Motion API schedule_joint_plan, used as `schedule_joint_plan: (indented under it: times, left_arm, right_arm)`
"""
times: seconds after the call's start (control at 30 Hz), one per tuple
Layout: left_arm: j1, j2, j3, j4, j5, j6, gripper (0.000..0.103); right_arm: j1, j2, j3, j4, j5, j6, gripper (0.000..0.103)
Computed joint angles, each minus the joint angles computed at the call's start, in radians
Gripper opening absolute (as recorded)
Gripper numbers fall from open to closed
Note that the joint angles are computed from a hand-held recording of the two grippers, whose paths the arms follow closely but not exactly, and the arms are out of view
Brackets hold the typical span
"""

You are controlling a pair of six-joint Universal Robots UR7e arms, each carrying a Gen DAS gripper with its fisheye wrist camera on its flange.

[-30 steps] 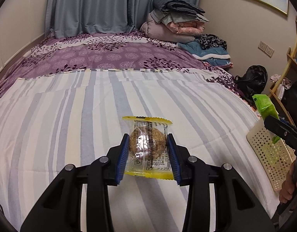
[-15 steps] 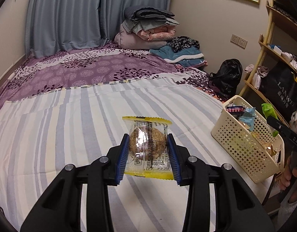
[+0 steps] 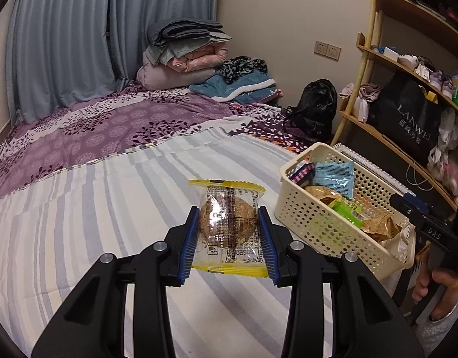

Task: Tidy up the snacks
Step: 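Carry yellow-wrapped cookie over basket and open left tool to drop it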

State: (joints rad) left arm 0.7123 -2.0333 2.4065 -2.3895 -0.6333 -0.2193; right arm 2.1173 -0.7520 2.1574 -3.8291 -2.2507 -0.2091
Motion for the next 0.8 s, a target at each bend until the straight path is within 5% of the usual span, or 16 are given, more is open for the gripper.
schedule_joint_plan:
  times: [0.8]
  left_arm:
    - [-0.054,0.522,-0.112,-0.335,-0.224,0.194,0.040]
  right_arm:
    - [-0.070,-0.077,0.124,-0.201,-0.008,-0.017,0.082]
